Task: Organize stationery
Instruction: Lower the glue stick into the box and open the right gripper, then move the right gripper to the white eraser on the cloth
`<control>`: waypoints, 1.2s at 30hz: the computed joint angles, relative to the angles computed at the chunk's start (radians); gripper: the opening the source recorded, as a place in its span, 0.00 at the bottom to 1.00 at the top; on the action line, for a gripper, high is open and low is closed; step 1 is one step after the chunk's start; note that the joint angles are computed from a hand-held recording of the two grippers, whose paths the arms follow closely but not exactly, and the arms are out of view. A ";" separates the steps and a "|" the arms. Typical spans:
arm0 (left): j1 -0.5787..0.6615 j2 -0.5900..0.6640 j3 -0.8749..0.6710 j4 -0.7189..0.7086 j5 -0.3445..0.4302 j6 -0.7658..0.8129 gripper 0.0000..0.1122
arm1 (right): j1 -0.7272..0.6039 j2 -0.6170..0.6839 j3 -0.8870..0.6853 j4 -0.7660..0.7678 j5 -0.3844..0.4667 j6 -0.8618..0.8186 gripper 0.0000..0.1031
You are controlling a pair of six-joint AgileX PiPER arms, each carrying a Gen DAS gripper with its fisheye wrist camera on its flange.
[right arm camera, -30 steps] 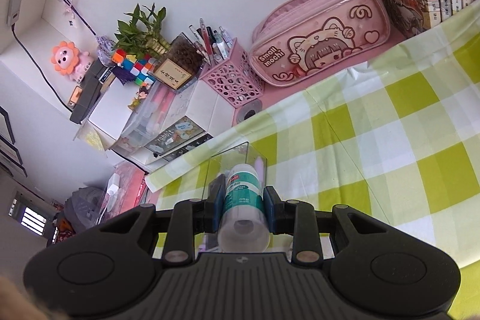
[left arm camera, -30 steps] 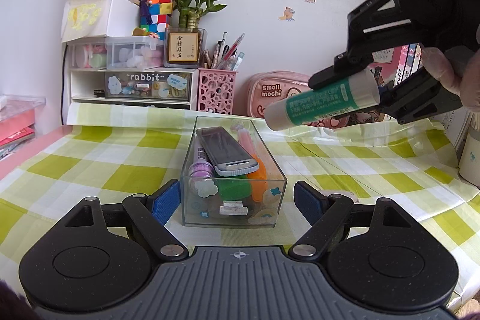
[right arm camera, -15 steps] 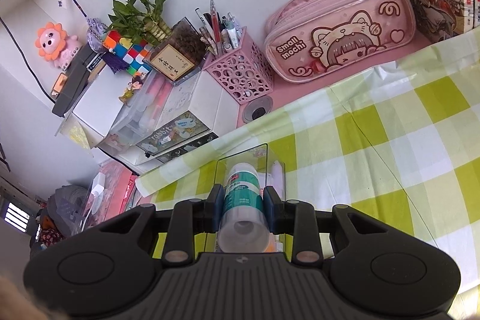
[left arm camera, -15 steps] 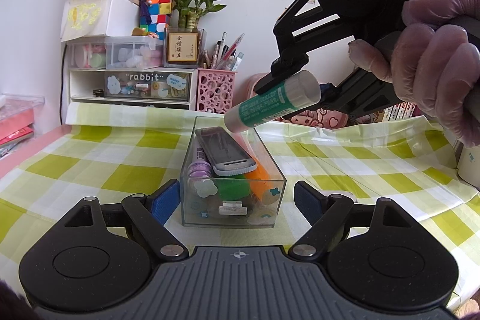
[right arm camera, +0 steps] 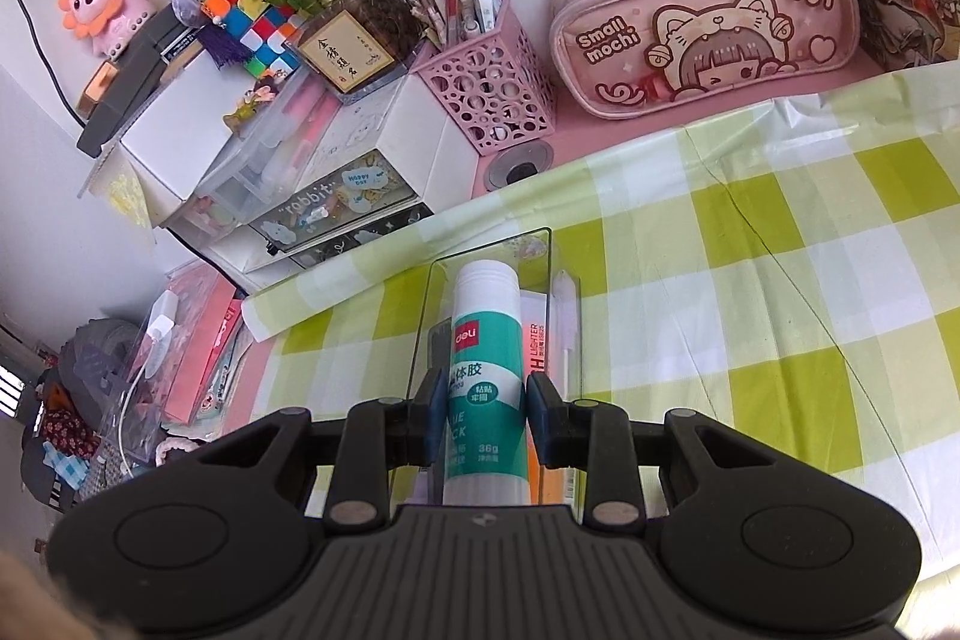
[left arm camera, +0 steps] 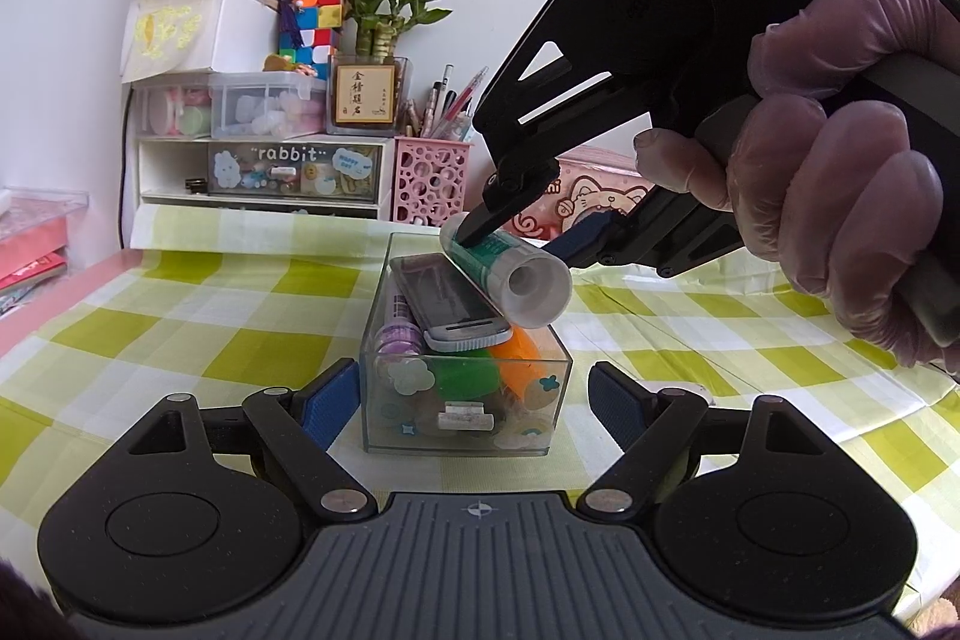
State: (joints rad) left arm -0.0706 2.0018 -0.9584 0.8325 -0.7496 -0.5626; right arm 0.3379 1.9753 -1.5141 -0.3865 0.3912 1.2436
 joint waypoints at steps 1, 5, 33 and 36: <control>0.000 0.000 0.000 0.000 0.000 0.000 0.72 | 0.004 -0.001 0.001 -0.032 0.006 0.032 0.31; 0.000 0.002 -0.001 0.001 -0.001 0.001 0.72 | 0.034 0.007 -0.010 -0.211 0.063 0.189 0.31; 0.001 0.002 0.008 -0.018 -0.014 0.018 0.71 | -0.013 -0.272 0.552 -0.788 -0.155 0.288 0.62; 0.002 0.002 0.008 -0.017 -0.016 0.018 0.71 | -0.013 -0.263 0.581 -0.893 -0.183 0.355 0.62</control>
